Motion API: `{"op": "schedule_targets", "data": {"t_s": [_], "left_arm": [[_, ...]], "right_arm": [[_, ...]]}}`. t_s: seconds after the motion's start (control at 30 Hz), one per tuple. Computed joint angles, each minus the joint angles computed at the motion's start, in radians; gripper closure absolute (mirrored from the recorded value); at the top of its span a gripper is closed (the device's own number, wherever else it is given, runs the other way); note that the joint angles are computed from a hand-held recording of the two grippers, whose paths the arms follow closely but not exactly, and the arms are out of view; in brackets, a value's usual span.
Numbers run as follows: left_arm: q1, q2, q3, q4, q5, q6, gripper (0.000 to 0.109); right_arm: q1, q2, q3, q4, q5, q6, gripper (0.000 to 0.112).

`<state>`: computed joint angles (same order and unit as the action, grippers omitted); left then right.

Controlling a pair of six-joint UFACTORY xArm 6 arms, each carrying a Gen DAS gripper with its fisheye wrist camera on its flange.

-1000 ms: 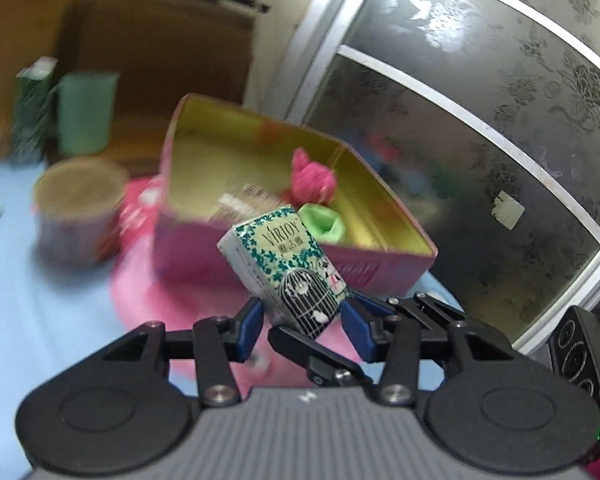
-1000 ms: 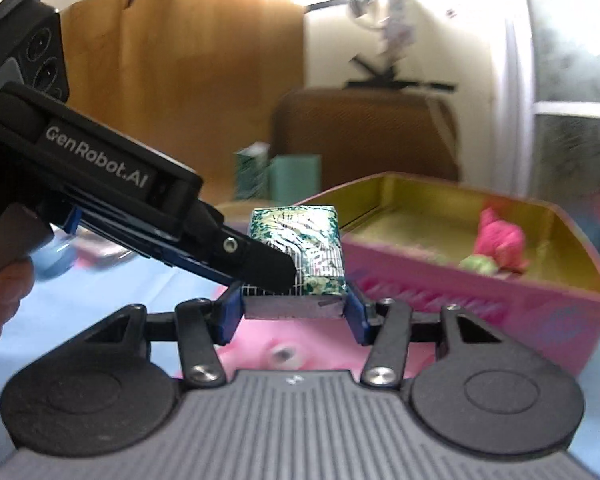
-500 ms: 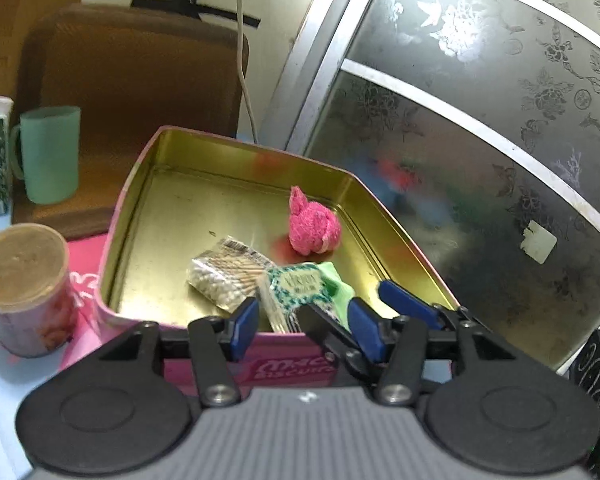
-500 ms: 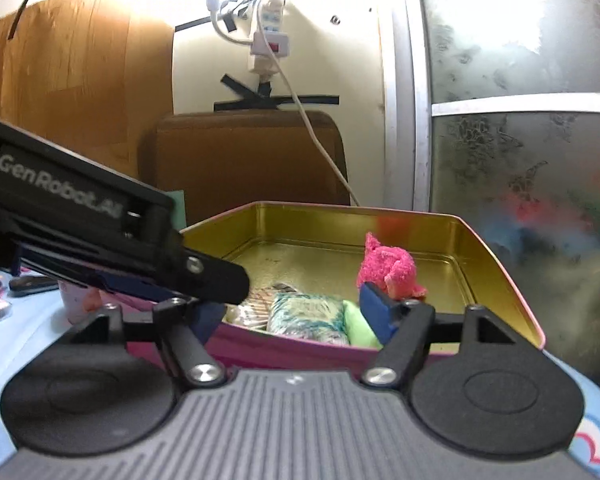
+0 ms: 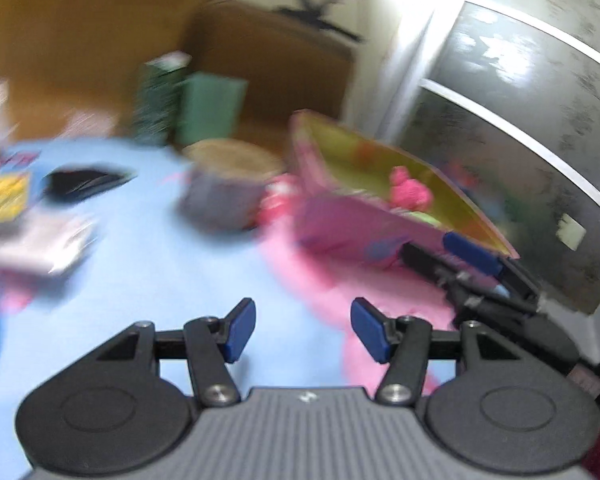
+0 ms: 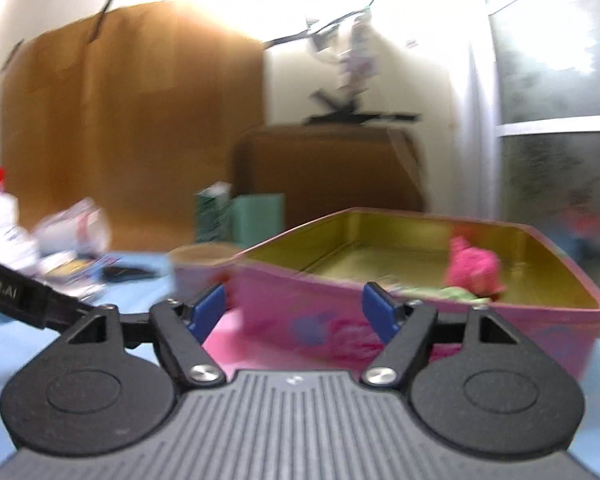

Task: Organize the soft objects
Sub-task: 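Grasp the white wet-wipes packet with the right tool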

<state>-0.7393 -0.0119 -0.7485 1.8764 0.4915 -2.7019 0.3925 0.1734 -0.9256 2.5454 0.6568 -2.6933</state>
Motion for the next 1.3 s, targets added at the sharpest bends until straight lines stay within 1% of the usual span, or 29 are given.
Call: {"op": "schedule_targets", "data": {"t_s": [0.1, 0.17, 0.23, 0.3, 0.37, 0.43, 0.47, 0.5, 0.57, 0.63, 0.67, 0.73, 0.77, 0.8, 0.83, 0.93, 0.97, 1.0, 1.03, 1.07, 1.1, 1.13, 1.17, 1.3], "left_arm": [[-0.026, -0.111, 0.148, -0.057, 0.06, -0.043, 0.054], [-0.057, -0.194, 0.246, -0.07, 0.108, -0.091, 0.054], [-0.105, -0.284, 0.333, -0.151, 0.177, -0.077, 0.054], [-0.164, -0.366, 0.406, -0.263, 0.272, -0.04, 0.051], [-0.216, -0.436, 0.46, -0.356, 0.366, -0.032, 0.051], [-0.284, -0.492, 0.502, -0.464, 0.491, -0.004, 0.051], [-0.318, -0.507, 0.512, -0.507, 0.556, -0.01, 0.051], [-0.339, -0.526, 0.529, -0.514, 0.594, -0.048, 0.051], [-0.345, -0.568, 0.572, -0.465, 0.604, -0.136, 0.049], [-0.361, -0.574, 0.58, -0.459, 0.625, -0.161, 0.049], [-0.362, -0.572, 0.579, -0.452, 0.625, -0.16, 0.049], [-0.366, -0.555, 0.568, -0.44, 0.631, -0.154, 0.048], [-0.371, -0.543, 0.559, -0.439, 0.641, -0.149, 0.047], [-0.374, -0.532, 0.553, -0.435, 0.649, -0.148, 0.047], [-0.389, -0.53, 0.554, -0.441, 0.662, -0.149, 0.046], [-0.399, -0.534, 0.559, -0.438, 0.671, -0.161, 0.046], [-0.399, -0.54, 0.563, -0.433, 0.669, -0.169, 0.046], [-0.401, -0.546, 0.569, -0.429, 0.667, -0.178, 0.046], [-0.402, -0.551, 0.574, -0.423, 0.665, -0.19, 0.046], [-0.402, -0.556, 0.578, -0.419, 0.664, -0.196, 0.046], [-0.403, -0.559, 0.581, -0.415, 0.663, -0.203, 0.046], [-0.4, -0.566, 0.585, -0.409, 0.66, -0.206, 0.041], [-0.4, -0.57, 0.588, -0.408, 0.664, -0.207, 0.04], [-0.409, -0.569, 0.588, -0.413, 0.684, -0.206, 0.039]], "right_arm": [[0.038, -0.004, -0.006, -0.123, -0.016, 0.086, 0.046], [0.067, -0.002, -0.012, -0.215, -0.027, 0.157, 0.047], [0.101, 0.001, -0.021, -0.317, -0.042, 0.245, 0.05], [0.138, 0.006, -0.034, -0.411, -0.054, 0.327, 0.051], [0.181, 0.017, -0.062, -0.484, -0.067, 0.392, 0.051], [0.225, 0.04, -0.117, -0.565, -0.082, 0.483, 0.051], [0.249, 0.055, -0.15, -0.609, -0.086, 0.539, 0.051], [0.271, 0.076, -0.192, -0.663, -0.086, 0.606, 0.051], [0.323, 0.134, -0.291, -0.767, -0.096, 0.73, 0.051], [0.384, 0.209, -0.406, -0.853, -0.141, 0.791, 0.051], [0.413, 0.254, -0.472, -0.938, -0.171, 0.857, 0.051], [0.465, 0.357, -0.618, -1.146, -0.224, 1.067, 0.046], [0.483, 0.415, -0.696, -1.239, -0.238, 1.171, 0.04], [0.496, 0.463, -0.762, -1.324, -0.247, 1.276, 0.037], [0.506, 0.517, -0.837, -1.403, -0.248, 1.381, 0.037], [0.505, 0.659, -1.042, -1.68, -0.153, 1.695, 0.037], [0.512, 0.692, -1.09, -1.785, -0.146, 1.799, 0.036], [0.516, 0.726, -1.14, -1.89, -0.129, 1.861, 0.033], [0.516, 0.753, -1.185, -1.971, -0.094, 1.911, 0.033], [0.508, 0.776, -1.233, -2.011, -0.038, 1.954, 0.034], [0.497, 0.792, -1.274, -2.018, 0.016, 1.967, 0.034], [0.486, 0.799, -1.298, -2.023, 0.061, 1.965, 0.034], [0.478, 0.791, -1.291, -2.021, 0.081, 1.951, 0.034], [0.43, 0.702, -1.153, -1.951, 0.116, 1.869, 0.034]]}}
